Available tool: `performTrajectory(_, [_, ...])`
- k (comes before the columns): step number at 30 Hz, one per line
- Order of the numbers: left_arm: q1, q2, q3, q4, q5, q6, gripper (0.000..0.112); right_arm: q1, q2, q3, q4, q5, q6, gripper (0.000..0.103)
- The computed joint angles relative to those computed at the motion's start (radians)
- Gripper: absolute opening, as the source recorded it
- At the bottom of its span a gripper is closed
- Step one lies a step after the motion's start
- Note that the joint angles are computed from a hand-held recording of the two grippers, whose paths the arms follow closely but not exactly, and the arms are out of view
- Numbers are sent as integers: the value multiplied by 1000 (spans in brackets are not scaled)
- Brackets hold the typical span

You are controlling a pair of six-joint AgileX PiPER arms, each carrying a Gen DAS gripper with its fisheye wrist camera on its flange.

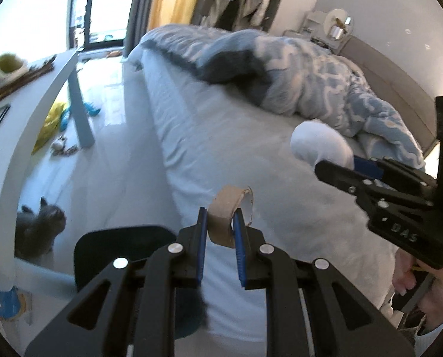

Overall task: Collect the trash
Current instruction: 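Carry the tape roll and sock ball with both tools to the green bin, then open the left tool over the bin to drop the tape roll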

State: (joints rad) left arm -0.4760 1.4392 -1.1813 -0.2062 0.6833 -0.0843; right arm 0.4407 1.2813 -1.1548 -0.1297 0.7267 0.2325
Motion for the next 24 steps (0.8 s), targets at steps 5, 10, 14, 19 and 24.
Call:
performTrajectory(5, [67, 2, 75, -6, 12, 40, 19, 103, 73, -42, -49, -1, 87, 33])
performTrajectory(10, [161, 36, 150, -54, 29, 122, 19, 154, 161, -82, -24, 2, 120, 33])
performTrajectory(14, [228, 67, 225, -78, 15, 184, 19, 204, 239, -125, -35, 11, 160, 33])
performTrajectory(19, [292, 109, 279, -138, -1, 268, 19, 250, 325, -167, -37, 14, 182, 33])
performTrajectory(24, [355, 148, 320, -276, -14, 421, 19, 284, 397, -207, -44, 17, 205, 33])
